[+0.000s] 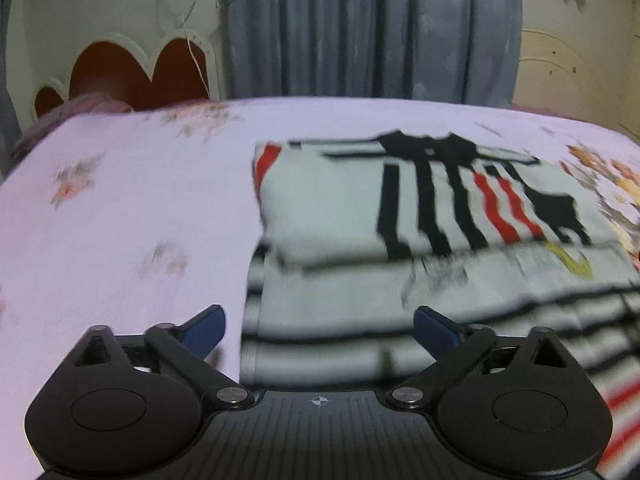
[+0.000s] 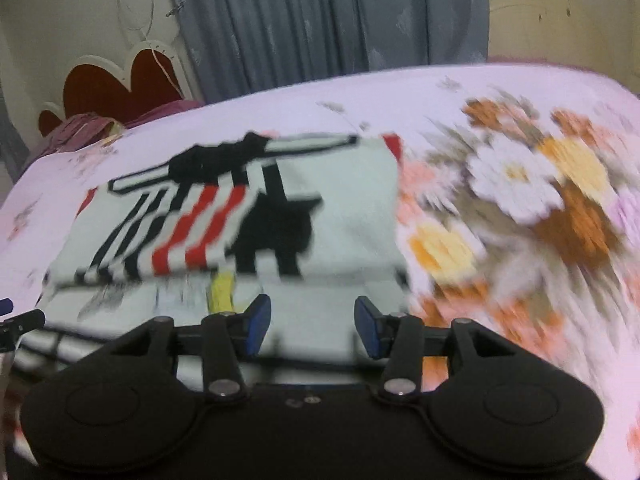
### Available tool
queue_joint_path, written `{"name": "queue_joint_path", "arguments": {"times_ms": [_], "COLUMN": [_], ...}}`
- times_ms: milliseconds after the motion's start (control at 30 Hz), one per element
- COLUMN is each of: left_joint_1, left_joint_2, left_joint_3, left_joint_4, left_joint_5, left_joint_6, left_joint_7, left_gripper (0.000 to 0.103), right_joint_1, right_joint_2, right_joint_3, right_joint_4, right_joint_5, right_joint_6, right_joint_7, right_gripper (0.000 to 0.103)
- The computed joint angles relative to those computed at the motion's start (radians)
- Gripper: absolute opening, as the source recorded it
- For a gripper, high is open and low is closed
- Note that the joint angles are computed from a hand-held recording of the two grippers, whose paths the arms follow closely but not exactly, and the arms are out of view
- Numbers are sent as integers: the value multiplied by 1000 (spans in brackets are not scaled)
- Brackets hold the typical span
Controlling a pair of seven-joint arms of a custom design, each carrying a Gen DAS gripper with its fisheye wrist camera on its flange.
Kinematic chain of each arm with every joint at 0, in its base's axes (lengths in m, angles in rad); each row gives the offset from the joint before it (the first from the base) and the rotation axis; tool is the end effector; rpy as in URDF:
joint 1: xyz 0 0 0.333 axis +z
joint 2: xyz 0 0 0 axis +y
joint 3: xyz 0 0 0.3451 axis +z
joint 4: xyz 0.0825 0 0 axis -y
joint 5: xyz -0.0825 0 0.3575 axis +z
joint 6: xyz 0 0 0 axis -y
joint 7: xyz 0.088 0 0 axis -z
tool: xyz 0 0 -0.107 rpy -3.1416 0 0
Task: Fold small clothes
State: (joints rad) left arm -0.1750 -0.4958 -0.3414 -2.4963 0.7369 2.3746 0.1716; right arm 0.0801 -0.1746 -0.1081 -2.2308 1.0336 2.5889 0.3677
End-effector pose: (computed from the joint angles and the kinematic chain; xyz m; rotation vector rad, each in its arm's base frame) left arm 0.3397 -0.2027 0.5261 -2.0179 1.2959 -0.5176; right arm 0.5014 -0.0331 0.5369 -1.9030 1.2557 -0.4029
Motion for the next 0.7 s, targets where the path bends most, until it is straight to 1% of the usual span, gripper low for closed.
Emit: {"name": "queue_joint_path", "arguments": {"times_ms": [33,67,100,200,300,467,600,633,700], "left_joint_1": [-26,-53,-73,-124,-176,-239,-268,-268,-261], "left_joint_2": [-33,-69,-101,-186,-264,-343,-388,-397,-413], "left_joint_3": [9,18,19,4,-18,-78,-89,-97,-105], "left_joint_4": [-26,-55,-79,-142,-206,-265,-317,-329,-356], "left_joint_5": [-42,-93,-136,-237,-323,-392,-422,-423,-418], "left_joint_6": [0,-1,-6,-29,-14,6,95,114,163], "left_joint_7": [3,1,-3,-36,-97,-202,-288,-311,-354], "left_gripper": [82,79,76,76,76,76,71,71,71], "right_joint_1": [-20,-38,-53,-107,-159,-225,-272,-281,-295], "right_joint_2": [-19,-34,-46,-80,-98,-138,-152,-153,-159], "right_joint_3": [-28,-48,-62,-103,-139,-177,-203,-203,-197], "right_joint_4": [-16,-31,-44,-94,-128,-189,-208,-211,-221], "right_joint_5": [-18,-33,-41,-77,-105,-114,-131,-135,-135], "right_joint_6": [-68,-119,-151,-246,-351,-481,-624,-648,-668], "right_joint_7": [2,2,-1,-3,9,-22,-15,-15,-28], "right_gripper": [46,49,49,49,49,49,49,49,49]}}
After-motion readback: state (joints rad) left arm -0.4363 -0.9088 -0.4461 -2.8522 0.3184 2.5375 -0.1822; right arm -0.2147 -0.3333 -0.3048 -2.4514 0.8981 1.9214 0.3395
